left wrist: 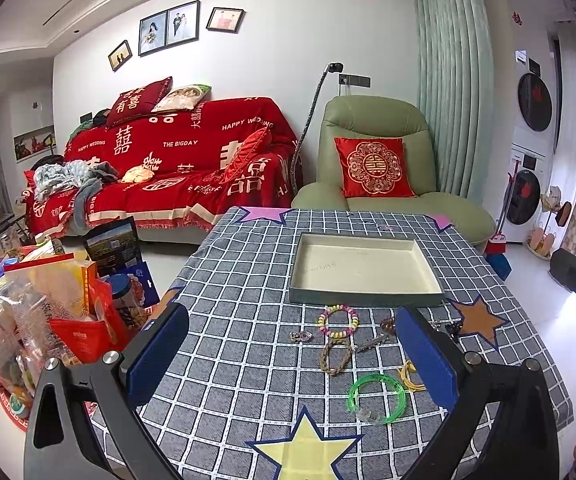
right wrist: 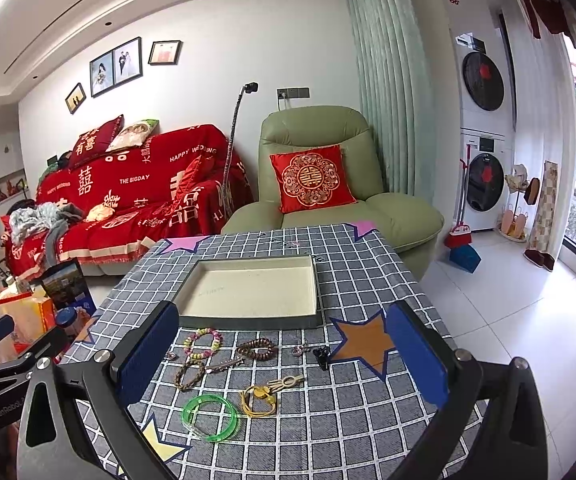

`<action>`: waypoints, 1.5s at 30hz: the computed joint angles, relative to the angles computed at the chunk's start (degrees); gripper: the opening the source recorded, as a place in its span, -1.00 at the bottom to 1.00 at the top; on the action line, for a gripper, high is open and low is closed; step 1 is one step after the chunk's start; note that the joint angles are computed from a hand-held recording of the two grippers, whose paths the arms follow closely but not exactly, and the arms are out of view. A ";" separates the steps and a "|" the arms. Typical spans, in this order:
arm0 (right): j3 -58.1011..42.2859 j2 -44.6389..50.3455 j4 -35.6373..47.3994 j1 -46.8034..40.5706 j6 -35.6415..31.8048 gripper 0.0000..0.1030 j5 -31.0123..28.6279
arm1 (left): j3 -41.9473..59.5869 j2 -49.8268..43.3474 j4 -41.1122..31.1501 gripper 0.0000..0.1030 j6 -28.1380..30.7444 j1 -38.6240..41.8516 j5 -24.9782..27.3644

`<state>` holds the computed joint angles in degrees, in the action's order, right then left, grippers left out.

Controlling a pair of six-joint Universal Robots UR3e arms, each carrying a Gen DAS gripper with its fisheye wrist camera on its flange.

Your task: Organize jewelry

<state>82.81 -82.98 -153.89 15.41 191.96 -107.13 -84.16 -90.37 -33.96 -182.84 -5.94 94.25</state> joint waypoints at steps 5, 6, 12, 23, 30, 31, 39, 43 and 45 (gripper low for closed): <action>0.00 -0.31 -0.12 -0.25 0.20 1.00 0.18 | -0.07 0.05 0.29 1.00 -0.07 -0.23 0.37; 0.21 -0.36 -0.30 -0.21 0.30 1.00 0.14 | -0.31 0.16 0.42 1.00 -0.05 -0.09 0.22; 0.41 -0.46 -0.39 -0.21 0.40 1.00 0.24 | -0.16 0.37 -0.24 1.00 -0.12 -0.10 0.21; 0.43 -0.44 -0.23 0.05 0.51 1.00 0.12 | 0.26 0.34 -0.88 1.00 -0.22 -0.29 0.37; 0.28 -0.44 0.01 -0.08 0.56 1.00 0.34 | 0.24 0.23 -0.80 1.00 -0.25 -0.40 0.54; 0.33 -0.50 0.10 -0.09 0.64 1.00 0.40 | 0.23 0.27 -0.83 1.00 -0.26 -0.33 0.44; 0.35 -0.49 0.10 -0.04 0.74 1.00 0.43 | -0.15 0.14 -0.57 1.00 -0.22 -0.22 0.17; 0.19 -0.42 0.26 0.05 0.76 1.00 0.33 | -0.77 0.37 -0.17 1.00 -0.08 -0.15 0.08; 0.25 -0.42 0.13 0.01 0.69 1.00 0.29 | -0.67 0.38 -0.41 1.00 -0.21 -0.13 0.11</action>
